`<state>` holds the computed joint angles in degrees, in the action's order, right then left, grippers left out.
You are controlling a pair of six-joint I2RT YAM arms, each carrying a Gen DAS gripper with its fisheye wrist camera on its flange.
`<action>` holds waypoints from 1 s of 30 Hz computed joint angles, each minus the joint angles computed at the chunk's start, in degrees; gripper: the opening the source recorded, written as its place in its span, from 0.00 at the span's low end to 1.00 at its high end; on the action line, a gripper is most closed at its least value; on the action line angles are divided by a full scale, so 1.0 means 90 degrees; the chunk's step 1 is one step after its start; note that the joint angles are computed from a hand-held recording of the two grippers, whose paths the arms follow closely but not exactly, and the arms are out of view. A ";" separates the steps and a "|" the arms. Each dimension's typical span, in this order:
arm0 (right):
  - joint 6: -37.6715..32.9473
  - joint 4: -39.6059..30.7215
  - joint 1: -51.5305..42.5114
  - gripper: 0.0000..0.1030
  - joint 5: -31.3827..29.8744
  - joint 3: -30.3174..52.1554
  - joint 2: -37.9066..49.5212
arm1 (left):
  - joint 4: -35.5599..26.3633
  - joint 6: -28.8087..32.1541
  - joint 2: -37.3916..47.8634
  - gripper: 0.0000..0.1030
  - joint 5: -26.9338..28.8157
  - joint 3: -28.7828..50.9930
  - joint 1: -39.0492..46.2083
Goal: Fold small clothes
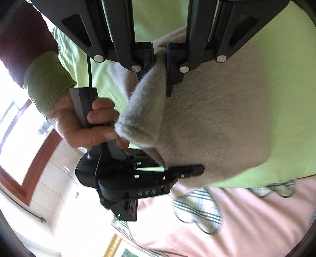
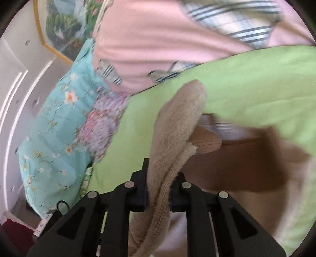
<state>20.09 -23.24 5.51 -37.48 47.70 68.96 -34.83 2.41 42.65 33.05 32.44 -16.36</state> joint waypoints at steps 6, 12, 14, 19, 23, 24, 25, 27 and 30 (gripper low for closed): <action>-0.0853 -0.0425 -0.1558 0.16 -0.0529 -0.0788 -0.0080 | 0.1031 -0.1012 0.0659 0.06 -0.1113 -0.0393 -0.1732; -0.1198 -0.0426 -0.1889 0.16 -0.0650 -0.0956 -0.0197 | 0.1197 -0.1088 0.0833 0.08 -0.1497 -0.0427 -0.2228; -0.1230 -0.0329 -0.1813 0.16 -0.0412 -0.1014 -0.0106 | 0.1296 -0.1243 0.0939 0.08 -0.1431 -0.0503 -0.2289; -0.1216 -0.0073 -0.1891 0.16 -0.0340 -0.1331 -0.0261 | 0.1300 -0.1175 0.1066 0.17 -0.1044 -0.0507 -0.2120; -0.1116 -0.0127 -0.1820 0.18 -0.0057 -0.1477 -0.0629 | 0.0694 -0.0972 0.0645 0.23 -0.0648 -0.0512 -0.1798; -0.1059 -0.0155 -0.1844 0.20 -0.0011 -0.1517 -0.0733 | 0.0480 -0.0907 0.0483 0.24 -0.0538 -0.0497 -0.1693; -0.0994 -0.0192 -0.1841 0.23 0.0065 -0.1548 -0.0836 | 0.0091 -0.0676 0.0310 0.27 -0.0340 -0.0417 -0.1468; -0.0894 -0.0335 -0.1864 0.30 0.0183 -0.1653 -0.1181 | -0.0156 -0.0398 0.0285 0.38 -0.0139 -0.0237 -0.1093; -0.0874 -0.0685 -0.1858 0.36 0.0415 -0.1797 -0.1865 | -0.1004 0.0325 -0.0142 0.56 0.0363 -0.0023 -0.0103</action>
